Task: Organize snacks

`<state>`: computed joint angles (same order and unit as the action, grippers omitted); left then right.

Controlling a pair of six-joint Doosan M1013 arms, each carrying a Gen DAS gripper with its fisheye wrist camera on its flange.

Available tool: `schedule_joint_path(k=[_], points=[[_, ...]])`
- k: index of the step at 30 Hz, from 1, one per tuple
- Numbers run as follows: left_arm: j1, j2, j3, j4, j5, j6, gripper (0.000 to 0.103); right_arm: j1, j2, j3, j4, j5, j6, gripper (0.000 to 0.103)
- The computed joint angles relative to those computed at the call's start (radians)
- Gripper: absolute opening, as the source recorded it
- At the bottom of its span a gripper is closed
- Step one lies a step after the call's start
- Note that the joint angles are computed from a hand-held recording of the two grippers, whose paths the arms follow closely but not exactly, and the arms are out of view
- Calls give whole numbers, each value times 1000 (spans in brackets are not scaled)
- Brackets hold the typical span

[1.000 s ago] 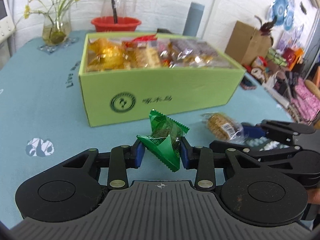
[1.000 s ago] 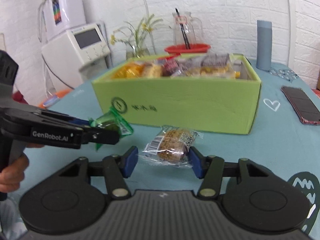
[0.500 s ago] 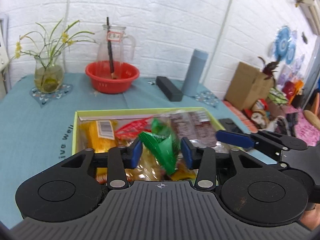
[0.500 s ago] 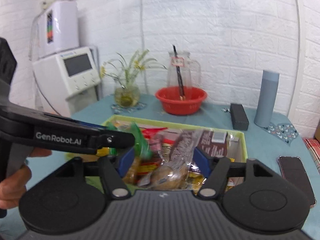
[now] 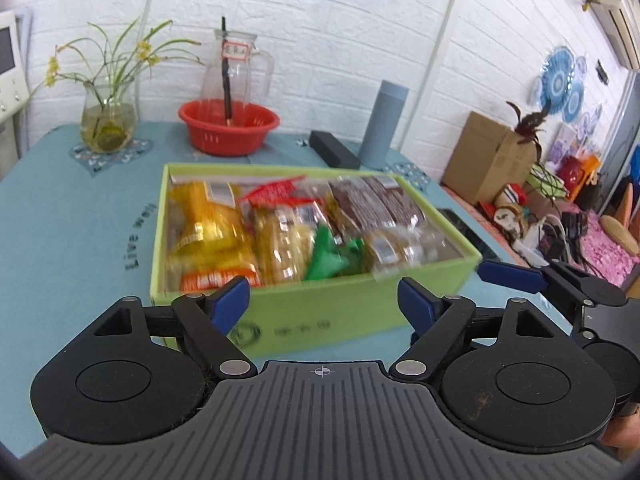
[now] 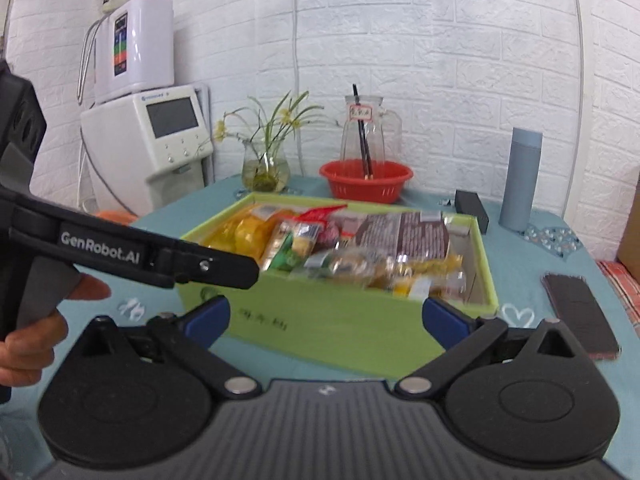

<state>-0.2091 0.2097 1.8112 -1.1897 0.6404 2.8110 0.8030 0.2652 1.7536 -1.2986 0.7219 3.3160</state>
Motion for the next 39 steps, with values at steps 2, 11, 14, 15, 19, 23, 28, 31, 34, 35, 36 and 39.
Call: schedule_joint_path(k=[2, 11, 14, 15, 19, 23, 28, 31, 34, 35, 36, 39], points=[[-1, -17, 30, 13, 0, -9, 72, 18, 1, 5, 33, 15, -8, 102], [-41, -148, 205, 184, -182, -205, 81, 156, 6, 21, 169, 254, 126, 102], [-48, -201, 262, 201, -229, -226, 84, 214, 5, 20, 175, 349, 215, 102], [-48, -219, 280, 197, -239, -220, 85, 231, 4, 19, 173, 374, 244, 102], [-34, -296, 352, 132, -255, -172, 87, 300, 9, 7, 177, 470, 304, 102], [-4, -368, 414, 20, -256, -54, 88, 358, 27, -18, 179, 565, 332, 102], [28, -440, 489, -191, -253, 168, 88, 400, 69, -71, 210, 693, 331, 102], [31, -478, 525, -230, -266, 245, 86, 418, 79, -79, 224, 717, 335, 102], [38, -503, 550, -266, -269, 286, 78, 434, 79, -79, 219, 726, 355, 102], [44, -506, 553, -273, -260, 294, 75, 439, 80, -80, 214, 733, 362, 102], [46, -508, 557, -278, -257, 294, 74, 443, 82, -80, 207, 743, 369, 103], [57, -521, 581, -329, -241, 345, 75, 457, 91, -85, 204, 771, 393, 103]])
